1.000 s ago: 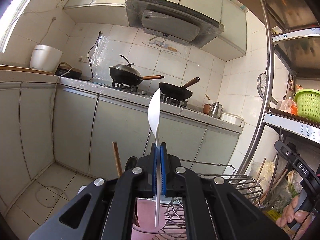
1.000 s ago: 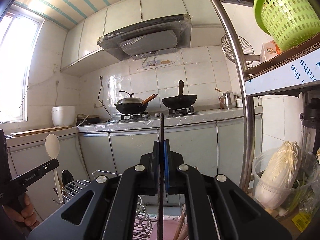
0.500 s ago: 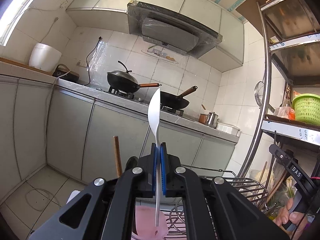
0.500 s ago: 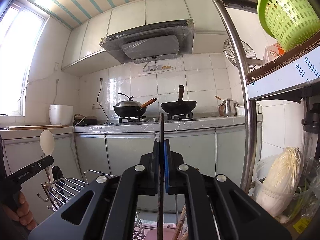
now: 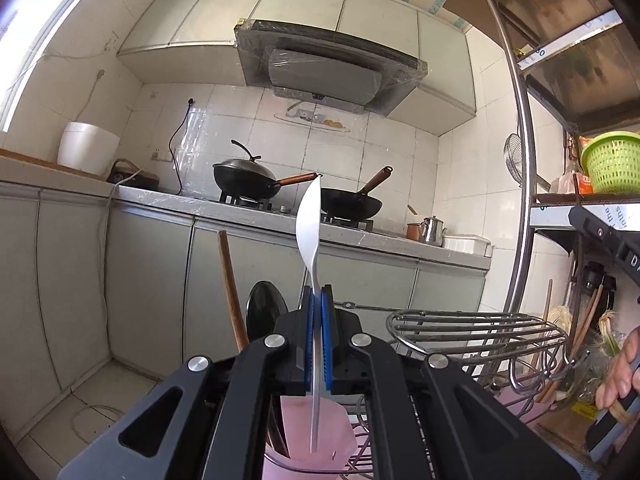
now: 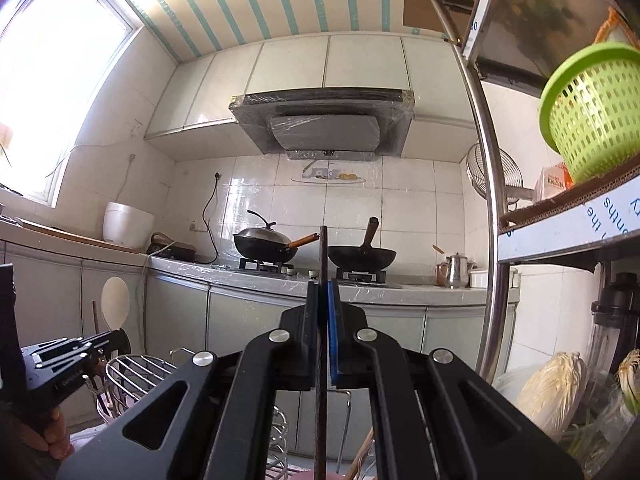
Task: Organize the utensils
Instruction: 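Carry the white spoon above a pink cup with the left tool while the right tool carries the chopstick, then drop the white spoon into a pink cup with the left tool while the right tool drops the chopstick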
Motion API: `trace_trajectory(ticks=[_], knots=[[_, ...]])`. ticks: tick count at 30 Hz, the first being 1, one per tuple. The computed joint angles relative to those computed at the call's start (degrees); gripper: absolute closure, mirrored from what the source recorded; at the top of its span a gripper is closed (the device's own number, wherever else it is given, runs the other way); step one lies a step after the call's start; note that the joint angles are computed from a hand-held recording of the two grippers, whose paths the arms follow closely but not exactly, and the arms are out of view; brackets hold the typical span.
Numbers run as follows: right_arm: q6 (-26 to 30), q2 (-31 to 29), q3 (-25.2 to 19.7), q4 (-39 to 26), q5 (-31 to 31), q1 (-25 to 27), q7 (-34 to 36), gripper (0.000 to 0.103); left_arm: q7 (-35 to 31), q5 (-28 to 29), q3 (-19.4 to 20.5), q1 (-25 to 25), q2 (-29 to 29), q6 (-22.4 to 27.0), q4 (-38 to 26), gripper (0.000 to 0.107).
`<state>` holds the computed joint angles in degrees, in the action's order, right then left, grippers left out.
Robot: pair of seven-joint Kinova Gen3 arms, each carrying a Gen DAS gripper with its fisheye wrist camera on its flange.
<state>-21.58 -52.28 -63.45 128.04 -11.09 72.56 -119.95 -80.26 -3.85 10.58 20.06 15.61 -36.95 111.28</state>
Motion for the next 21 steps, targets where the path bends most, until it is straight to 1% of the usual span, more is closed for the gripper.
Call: trace_trajectory(ticks=[2, 4, 5, 9, 14, 19, 21], knots=[[0.1, 0.0, 0.2, -0.1, 0.1, -0.4, 0.0, 0.098, -1.6, 0.8, -0.4, 0.7, -0.2, -0.5, 0.5, 0.104], [0.7, 0.1, 0.1, -0.4, 0.1, -0.4, -0.1, 0.098, -1.6, 1.0, -0.3, 0.6, -0.2, 0.0, 0.9, 0.104], [1.3, 0.1, 0.1, -0.5, 0.0, -0.5, -0.2, 0.098, -2.2, 2.0, -0.5, 1.0, 0.0, 0.0, 1.1, 0.104], [2.6, 0.7, 0.3, -0.5, 0.2, -1.3, -0.3, 0.098, -2.6, 1.9, -0.3, 1.0, 0.5, 0.3, 1.7, 0.104], [3.4, 1.3, -0.2, -0.7, 0.6, -1.4, -0.2, 0.098, -2.2, 1.1, -0.1, 0.5, 0.7, 2.1, 2.3, 0.104], [2.9, 3.3, -0.5, -0.6, 1.1, -2.0, 0.0, 0.098, -2.6, 1.1, -0.3, 0.5, 0.6, 4.7, 2.9, 0.104], [2.6, 4.1, -0.5, -0.6, 1.4, -2.2, 0.4, 0.098, -3.3, 1.9, -0.5, 0.9, 0.4, 4.1, 3.7, 0.104]])
